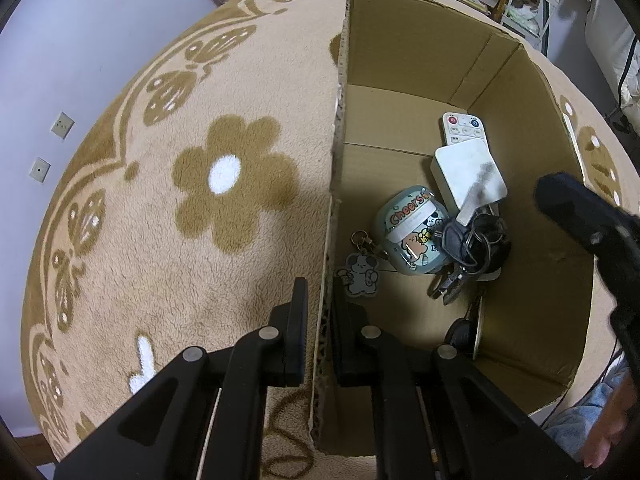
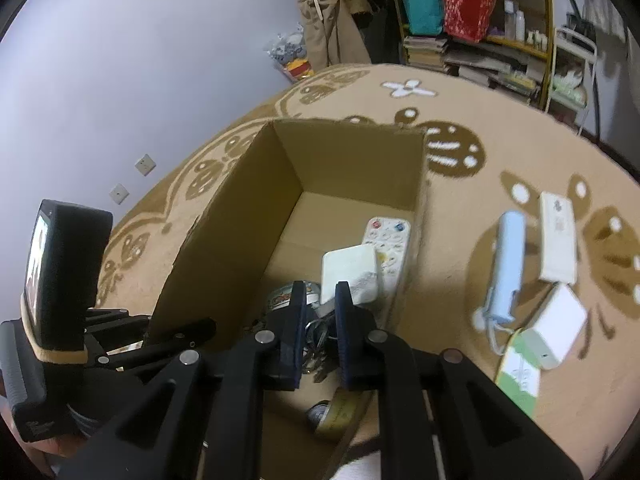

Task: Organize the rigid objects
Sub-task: 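Move the right tool back to the pile toward the white charger plug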

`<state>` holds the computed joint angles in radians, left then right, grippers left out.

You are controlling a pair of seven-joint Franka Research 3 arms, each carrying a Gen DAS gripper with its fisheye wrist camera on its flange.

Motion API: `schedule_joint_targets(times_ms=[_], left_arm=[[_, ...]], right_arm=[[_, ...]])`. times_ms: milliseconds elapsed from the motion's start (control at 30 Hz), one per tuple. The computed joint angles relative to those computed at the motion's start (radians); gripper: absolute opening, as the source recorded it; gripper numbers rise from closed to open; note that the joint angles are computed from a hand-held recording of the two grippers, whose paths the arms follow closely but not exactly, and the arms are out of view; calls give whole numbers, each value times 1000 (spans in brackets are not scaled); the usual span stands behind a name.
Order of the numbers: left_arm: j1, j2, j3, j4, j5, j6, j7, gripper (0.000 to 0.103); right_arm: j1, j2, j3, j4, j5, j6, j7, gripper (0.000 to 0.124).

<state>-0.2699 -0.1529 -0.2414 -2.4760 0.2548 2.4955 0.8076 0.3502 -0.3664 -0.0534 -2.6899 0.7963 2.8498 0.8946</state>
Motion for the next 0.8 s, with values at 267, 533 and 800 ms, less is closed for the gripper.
schedule_joint_targets(times_ms=[267, 533, 800], left_arm=[[1, -1, 1, -1, 1, 0, 3, 10], [1, -1, 2, -2, 1, 0, 5, 10], [1, -1, 0, 0, 6, -5, 1, 11]], right_arm=[[-69, -77, 43, -44, -173, 68, 139, 63], [-183, -92, 85, -60, -315, 89, 328, 93], [-189, -100, 31, -71, -382, 119, 348, 103]])
